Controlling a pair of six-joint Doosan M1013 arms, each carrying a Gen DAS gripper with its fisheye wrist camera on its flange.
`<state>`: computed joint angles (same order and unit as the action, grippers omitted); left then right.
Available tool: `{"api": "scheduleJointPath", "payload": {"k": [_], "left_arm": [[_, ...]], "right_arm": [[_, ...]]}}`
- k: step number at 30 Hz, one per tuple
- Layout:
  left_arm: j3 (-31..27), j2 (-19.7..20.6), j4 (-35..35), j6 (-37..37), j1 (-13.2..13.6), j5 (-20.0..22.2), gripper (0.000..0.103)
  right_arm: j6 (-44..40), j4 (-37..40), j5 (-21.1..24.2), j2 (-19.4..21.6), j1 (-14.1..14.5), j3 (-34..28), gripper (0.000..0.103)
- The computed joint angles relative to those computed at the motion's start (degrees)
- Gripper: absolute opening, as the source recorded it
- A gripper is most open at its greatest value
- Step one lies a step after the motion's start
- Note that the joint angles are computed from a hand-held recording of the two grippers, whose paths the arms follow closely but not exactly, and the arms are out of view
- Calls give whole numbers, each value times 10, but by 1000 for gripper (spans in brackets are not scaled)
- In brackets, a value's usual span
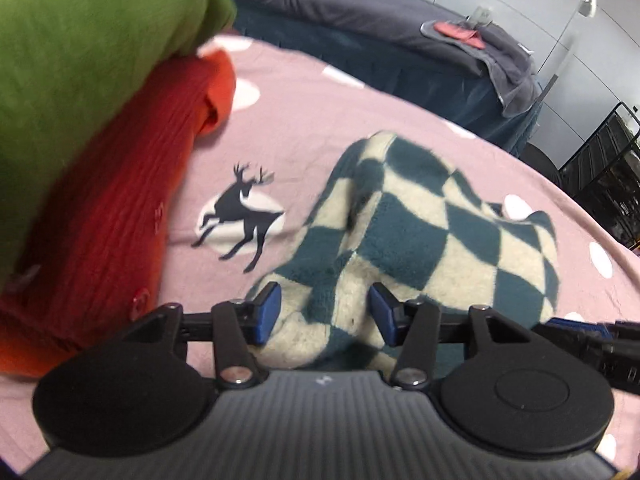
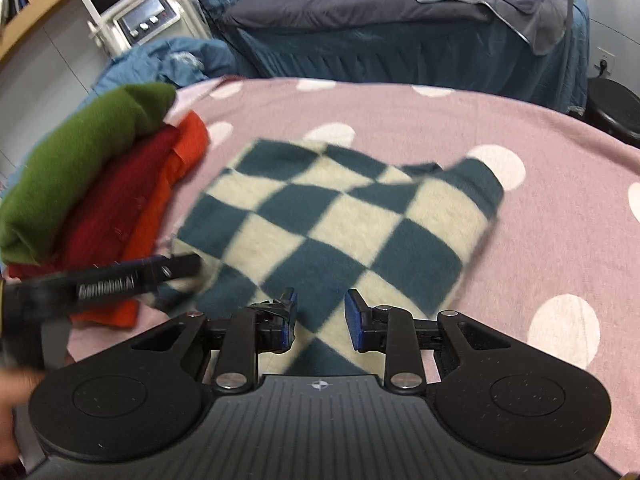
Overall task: Fold small clothes
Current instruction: 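Lay the checkered sweater flat and open both grippers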
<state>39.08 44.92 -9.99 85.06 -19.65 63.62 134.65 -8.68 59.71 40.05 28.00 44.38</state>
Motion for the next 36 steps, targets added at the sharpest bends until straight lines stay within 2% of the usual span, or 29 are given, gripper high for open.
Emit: {"api": "scheduleJointPath", "payload": {"k": [5, 7, 8, 9, 13, 16, 18, 19, 21, 25, 28, 33, 36], "left_arm": [[5, 2, 13, -5, -3, -1, 54], [7, 2, 18, -24, -2, -4, 62], [9, 2, 29, -32, -3, -5, 70], [4, 5, 33, -35, -4, -1, 72], [4, 5, 62, -40, -11, -3, 73], [12, -6, 61, -45, -12, -10, 74], [27, -19, 63, -51, -14, -23, 89], [36, -27, 60, -51, -15, -31, 91], [52, -40, 43, -48, -15, -45, 93], [60, -52, 2, -43, -16, -39, 95], [78, -64, -7, -33, -18, -47, 101], [92, -71, -30, -50, -16, -25, 102], [105, -75, -54, -68, -9, -16, 102]], "right_arm": [[-13, 1, 13, 2, 2, 5, 49], [-13, 2, 15, 3, 1, 6, 50], [-12, 4, 17, 3, 1, 5, 51], [-11, 4, 18, 4, 1, 4, 53], [1, 4, 17, 1, 1, 8, 58], [14, 2, 21, -1, 1, 10, 70], [25, -1, 8, -9, 1, 22, 71], [29, -3, 1, -13, 1, 28, 71], [36, -5, -4, -18, 2, 37, 71], [60, -7, -18, -32, 3, 58, 71], [74, -4, -25, -40, 3, 69, 79], [108, -12, -39, -57, 3, 92, 91], [134, -12, -51, -69, 1, 110, 94]]}}
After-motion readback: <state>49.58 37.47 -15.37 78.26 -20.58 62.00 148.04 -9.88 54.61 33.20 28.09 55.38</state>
